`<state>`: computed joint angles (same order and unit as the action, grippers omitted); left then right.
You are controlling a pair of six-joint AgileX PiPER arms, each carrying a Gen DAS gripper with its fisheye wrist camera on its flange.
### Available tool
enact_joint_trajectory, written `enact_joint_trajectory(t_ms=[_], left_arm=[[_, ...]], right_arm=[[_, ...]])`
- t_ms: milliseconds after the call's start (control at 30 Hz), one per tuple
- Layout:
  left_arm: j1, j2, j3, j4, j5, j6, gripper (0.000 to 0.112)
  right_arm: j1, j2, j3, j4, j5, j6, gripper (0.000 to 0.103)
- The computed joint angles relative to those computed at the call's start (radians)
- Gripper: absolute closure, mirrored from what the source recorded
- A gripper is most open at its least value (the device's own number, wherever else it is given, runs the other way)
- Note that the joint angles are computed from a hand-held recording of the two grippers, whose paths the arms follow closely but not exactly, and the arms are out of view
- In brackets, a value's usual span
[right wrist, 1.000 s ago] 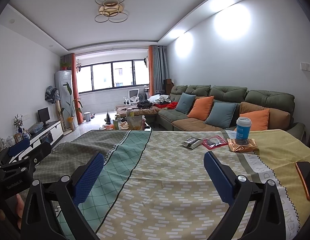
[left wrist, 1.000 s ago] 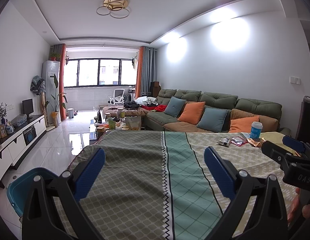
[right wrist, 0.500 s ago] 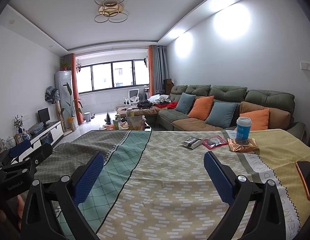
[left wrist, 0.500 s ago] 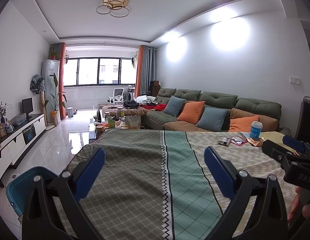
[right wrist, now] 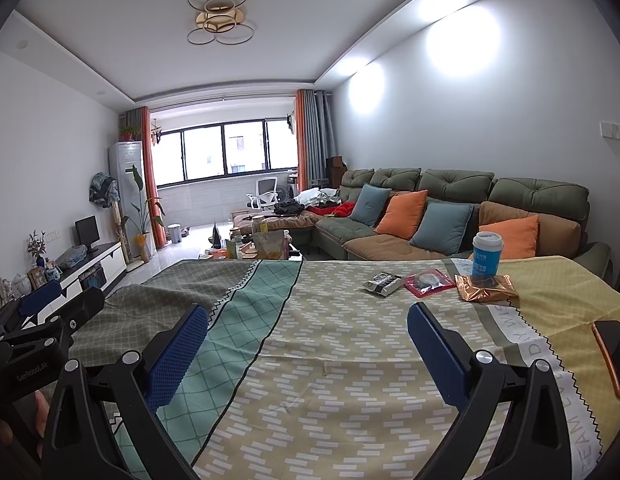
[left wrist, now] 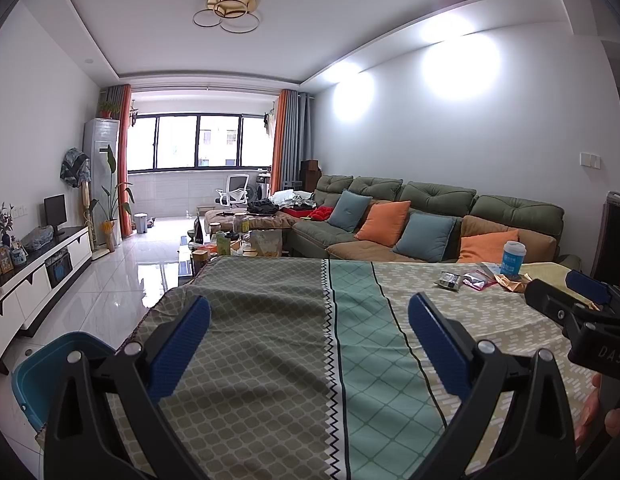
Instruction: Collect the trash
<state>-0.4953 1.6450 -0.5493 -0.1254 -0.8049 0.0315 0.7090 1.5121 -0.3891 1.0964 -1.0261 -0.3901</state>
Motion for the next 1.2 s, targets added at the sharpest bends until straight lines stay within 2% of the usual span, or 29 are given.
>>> enact_joint_trajectory(t_ms=[633, 933, 1000, 1100, 1200], left_arm=[[0.002, 0.004, -0.006, 0.004, 0.005, -0.003, 0.013], [0.033, 0.042, -0.014, 0.071, 0.002, -0.053, 0.013], [0.035, 0.041, -0.03, 0.073, 0.037, -0.055, 0.013], [0.056, 0.048, -0.085, 0.113, 0.152, -0.097, 0.013], [0.08, 0.083, -0.17, 0.192, 0.284, -0.151, 0.013]], right_arm=[[-0.003, 0.002, -0.001, -0.003, 0.002, 0.002, 0.004], [-0.004, 0.004, -0.002, -0.005, 0.003, 0.005, 0.004], [-0.004, 0.004, -0.006, -0.001, 0.005, 0.001, 0.004], [-0.021, 0.001, -0.019, 0.01, 0.028, -0.031, 0.004], [-0.106, -0.015, -0.054, 0.027, 0.137, -0.095, 0.004]])
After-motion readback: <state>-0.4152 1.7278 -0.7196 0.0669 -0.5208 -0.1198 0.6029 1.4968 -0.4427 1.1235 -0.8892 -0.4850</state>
